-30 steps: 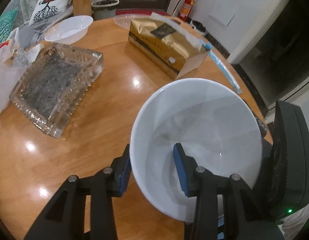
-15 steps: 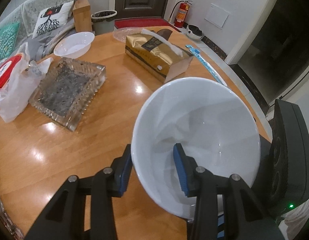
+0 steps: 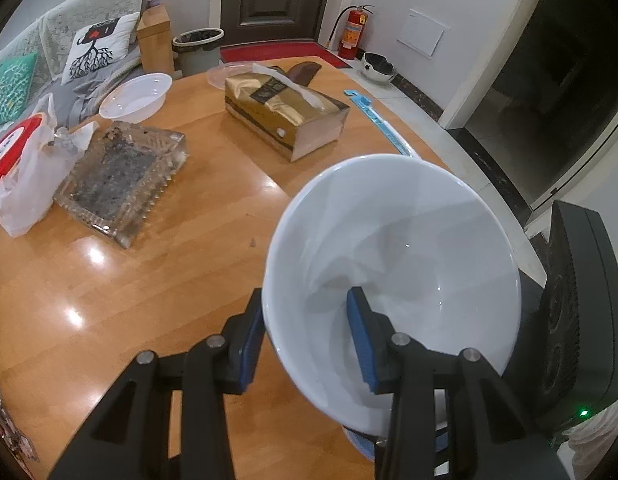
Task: Organize plates and bowls
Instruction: 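Lower the nested white bowls onto the blue plate with both grippers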
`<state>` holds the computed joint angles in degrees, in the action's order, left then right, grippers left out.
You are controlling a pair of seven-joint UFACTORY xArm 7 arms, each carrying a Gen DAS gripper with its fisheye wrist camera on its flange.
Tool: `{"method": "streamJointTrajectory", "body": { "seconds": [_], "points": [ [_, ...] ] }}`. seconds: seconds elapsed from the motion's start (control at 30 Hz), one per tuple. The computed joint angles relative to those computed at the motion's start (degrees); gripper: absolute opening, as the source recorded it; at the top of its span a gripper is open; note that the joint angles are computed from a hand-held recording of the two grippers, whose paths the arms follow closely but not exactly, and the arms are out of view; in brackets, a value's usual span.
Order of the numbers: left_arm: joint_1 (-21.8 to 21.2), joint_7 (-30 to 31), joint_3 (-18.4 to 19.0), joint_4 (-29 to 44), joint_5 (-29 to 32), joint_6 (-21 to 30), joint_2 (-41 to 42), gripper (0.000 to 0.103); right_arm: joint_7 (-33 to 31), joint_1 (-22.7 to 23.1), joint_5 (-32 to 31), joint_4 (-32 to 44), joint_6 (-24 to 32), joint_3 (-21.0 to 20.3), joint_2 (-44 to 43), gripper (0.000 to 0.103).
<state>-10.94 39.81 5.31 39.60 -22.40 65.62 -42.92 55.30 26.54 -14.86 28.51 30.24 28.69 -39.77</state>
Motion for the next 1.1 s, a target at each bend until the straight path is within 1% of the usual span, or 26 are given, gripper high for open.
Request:
{"method": "streamJointTrajectory", "body": {
  "seconds": [0.33, 0.67, 0.93, 1.1],
  "points": [
    [-2.14, -3.25, -2.82, -3.63, 0.01, 0.68, -5.42, 0.037, 1.13, 4.40, 2.91, -3.70, 5.77, -0.09, -7.35, 0.100],
    [-4.71, -5.92, -3.67, -5.97, -0.10, 2.07, -8.86, 0.037, 1.72, 8.18, 5.84, -6.22, 12.08, 0.28, -13.52, 0.100],
    [-6.17, -7.49, -4.32, -8.61, -0.09, 2.20, -10.98, 0.037, 2.92, 10.74, 7.73, -7.81, 15.26, 0.74, -16.15, 0.100],
    [-6.79, -8.09, -4.60, -9.71, -0.06, 2.28, -11.82, 0.037, 3.58, 11.92, 8.54, -8.75, 16.05, 0.67, -16.87, 0.100]
  ]
}}
